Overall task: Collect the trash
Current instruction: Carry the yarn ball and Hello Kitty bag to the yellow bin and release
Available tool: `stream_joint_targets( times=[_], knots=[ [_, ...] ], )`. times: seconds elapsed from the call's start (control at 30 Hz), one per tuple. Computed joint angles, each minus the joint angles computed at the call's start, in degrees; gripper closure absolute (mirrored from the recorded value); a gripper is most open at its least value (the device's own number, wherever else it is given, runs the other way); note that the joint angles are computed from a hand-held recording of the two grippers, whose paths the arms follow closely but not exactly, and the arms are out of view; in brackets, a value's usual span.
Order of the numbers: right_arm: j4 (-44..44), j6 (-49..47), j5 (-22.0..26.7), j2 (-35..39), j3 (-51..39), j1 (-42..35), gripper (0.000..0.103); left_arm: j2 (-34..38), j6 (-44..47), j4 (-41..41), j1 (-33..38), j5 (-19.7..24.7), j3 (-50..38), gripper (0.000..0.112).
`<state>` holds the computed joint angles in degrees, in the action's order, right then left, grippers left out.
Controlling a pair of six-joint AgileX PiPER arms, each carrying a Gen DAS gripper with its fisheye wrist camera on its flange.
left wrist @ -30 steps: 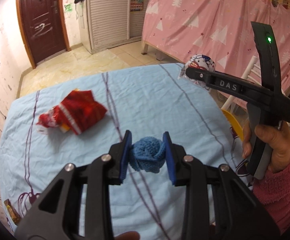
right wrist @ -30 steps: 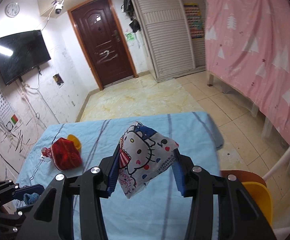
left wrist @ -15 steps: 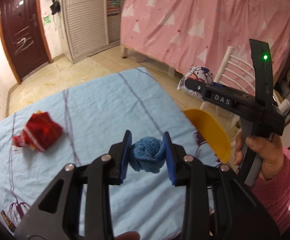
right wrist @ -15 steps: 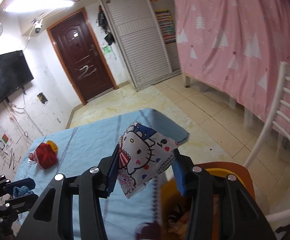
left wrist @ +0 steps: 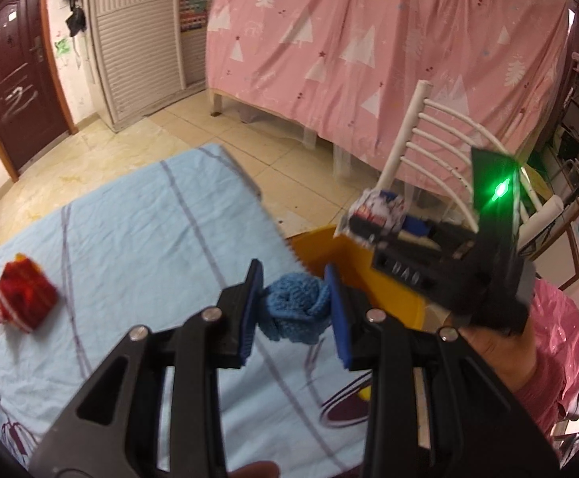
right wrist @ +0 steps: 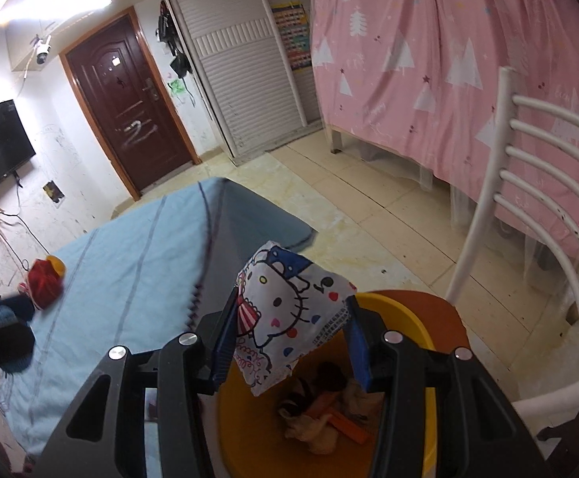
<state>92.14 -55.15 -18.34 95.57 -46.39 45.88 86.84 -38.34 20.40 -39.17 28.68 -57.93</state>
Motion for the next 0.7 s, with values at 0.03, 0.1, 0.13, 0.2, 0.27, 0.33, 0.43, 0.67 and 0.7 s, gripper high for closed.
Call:
stream_joint_targets(
  times=[0.03,0.1,0.13,0.2,0.27,0.33,0.43,0.67,0.7],
  knots=[
    [-1.07,1.21,0.17,0.0,0.6,-0.21,0.062,0.81,0.25,-0.4,-0.23,-0.09,-0.8,0.082],
    [-3.26,3.72,0.8,0.23,1.71,-0.77,0.062,2.54,0.95,-1.38,-0.55,-0.21,-2.28,0.082],
    [-4.45,4.9,1.09,0.4,2.15,-1.06,0.061,3.69,1.6,-2.26,-0.67,-0.23,-3.28,0.082],
    [-5.22,5.45,1.67,0.91,2.6,-1.62,0.059,5.57,1.66,-2.67,-1.09,0.03,-4.96,0.082],
    [-5.62,5.6,2.17,1.51,2.73,-2.07,0.058,7.23,1.89,-3.33,-1.31,0.13,-6.3,0.082],
    [-6.45,5.94,3.03,2.28,2.94,-2.75,0.056,9.31,1.75,-3.75,-1.4,0.57,-8.29,0.082],
    [-7.31,6.84,4.01,3.12,3.08,-3.58,0.051,11.62,3.34,-5.85,-0.89,0.87,-10.76,0.082],
    [-15.37,14.93,5.02,2.88,5.21,-5.87,0.045,15.78,6.69,-10.1,-0.45,1.97,-15.29,0.082],
    [-16.83,16.42,5.08,2.76,5.63,-6.14,0.045,16.13,6.95,-10.41,-0.45,2.17,-15.75,0.081]
  ],
)
